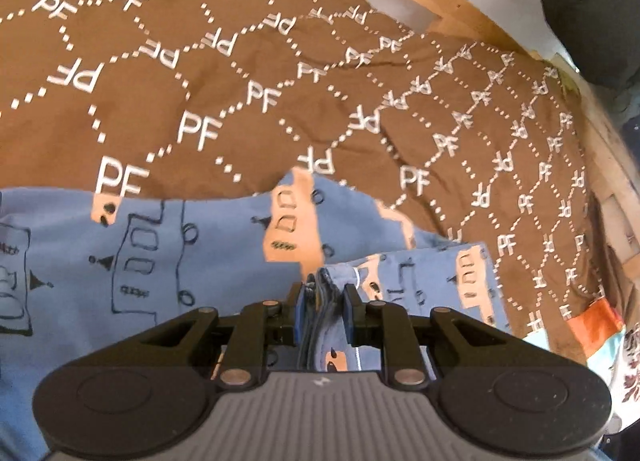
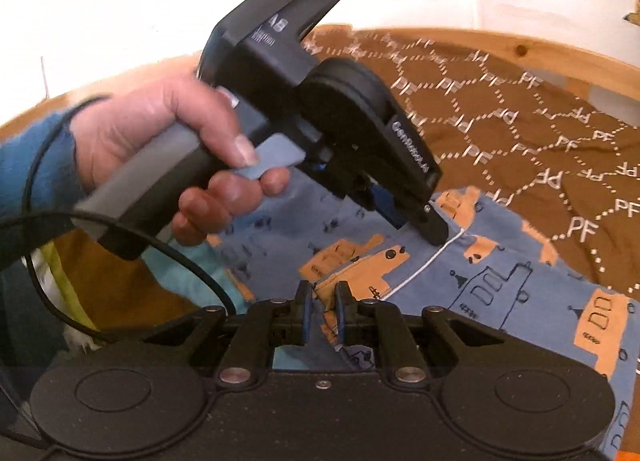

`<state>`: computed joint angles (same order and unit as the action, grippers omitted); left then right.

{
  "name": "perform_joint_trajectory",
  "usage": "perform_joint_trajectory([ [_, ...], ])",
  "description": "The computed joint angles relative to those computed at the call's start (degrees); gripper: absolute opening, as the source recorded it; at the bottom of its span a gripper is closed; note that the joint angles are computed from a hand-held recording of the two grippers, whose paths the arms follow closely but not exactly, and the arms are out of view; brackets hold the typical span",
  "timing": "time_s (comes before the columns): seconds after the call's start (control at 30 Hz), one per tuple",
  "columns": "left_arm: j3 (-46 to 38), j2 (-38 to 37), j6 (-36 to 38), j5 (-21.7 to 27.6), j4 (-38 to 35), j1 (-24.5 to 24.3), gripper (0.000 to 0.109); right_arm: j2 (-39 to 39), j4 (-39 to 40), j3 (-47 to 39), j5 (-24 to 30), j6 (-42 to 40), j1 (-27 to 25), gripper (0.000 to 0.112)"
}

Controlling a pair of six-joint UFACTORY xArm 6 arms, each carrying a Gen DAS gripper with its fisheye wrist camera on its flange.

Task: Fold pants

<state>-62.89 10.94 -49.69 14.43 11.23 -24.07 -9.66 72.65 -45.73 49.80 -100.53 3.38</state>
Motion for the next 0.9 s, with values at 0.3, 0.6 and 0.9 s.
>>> perform_joint_trajectory([
  [0.3, 2.52, -1.68, -21.8, -0.38, 20.84, 1.07, 0.062, -4.61, 6.34, 5.11, -13.35, -9.92, -2.29, 0.065],
  [0.6, -5.06, 3.15, -46.01, 13.6, 45.27, -3.76, 0.075, 12.32, 39.98, -11.01, -32.74, -33.63, -0.36, 0.095],
  [0.9, -5.01, 3.39, -51.16, 19.01, 51.92, -6.07, 0.075, 24.55, 58.66, -25.38, -44.96, -50.05, -1.97, 0.096],
])
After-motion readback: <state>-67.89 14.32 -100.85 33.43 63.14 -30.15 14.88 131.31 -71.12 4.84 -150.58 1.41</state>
